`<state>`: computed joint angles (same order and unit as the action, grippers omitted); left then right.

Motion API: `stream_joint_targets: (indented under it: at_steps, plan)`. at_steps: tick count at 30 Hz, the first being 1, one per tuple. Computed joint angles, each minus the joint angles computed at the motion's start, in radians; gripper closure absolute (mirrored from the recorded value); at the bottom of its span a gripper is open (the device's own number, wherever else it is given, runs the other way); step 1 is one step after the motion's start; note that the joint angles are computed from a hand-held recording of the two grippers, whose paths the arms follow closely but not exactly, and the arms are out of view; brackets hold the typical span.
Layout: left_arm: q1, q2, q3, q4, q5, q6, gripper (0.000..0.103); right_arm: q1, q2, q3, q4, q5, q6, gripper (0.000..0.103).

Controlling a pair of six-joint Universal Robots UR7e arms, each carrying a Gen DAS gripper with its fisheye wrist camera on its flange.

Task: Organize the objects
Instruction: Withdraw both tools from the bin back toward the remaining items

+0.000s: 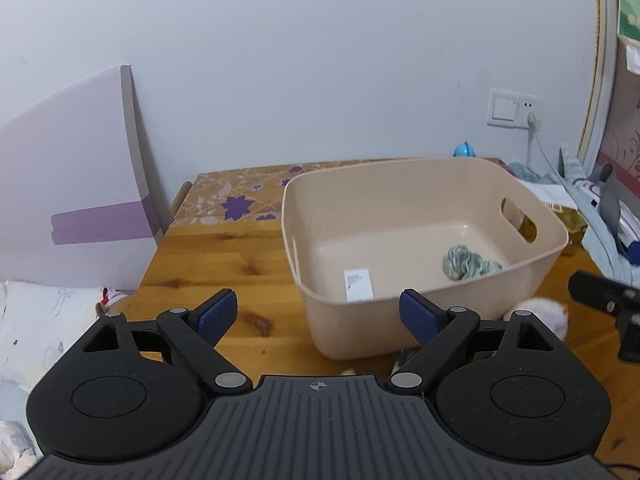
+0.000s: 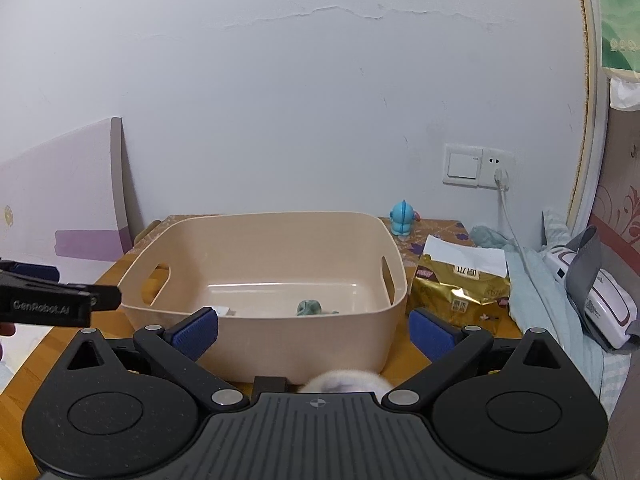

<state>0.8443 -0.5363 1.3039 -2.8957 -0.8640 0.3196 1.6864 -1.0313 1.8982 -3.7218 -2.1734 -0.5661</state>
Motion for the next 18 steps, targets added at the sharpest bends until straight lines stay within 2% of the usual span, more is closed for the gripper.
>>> stream_joint_targets:
  at_steps: [18]
  plan:
    - [0.035,-0.073,0.164,0.065,-0.060,-0.036,0.013,-0.046,-0.025,0.117,0.022,-0.062,-0.018,0.000]
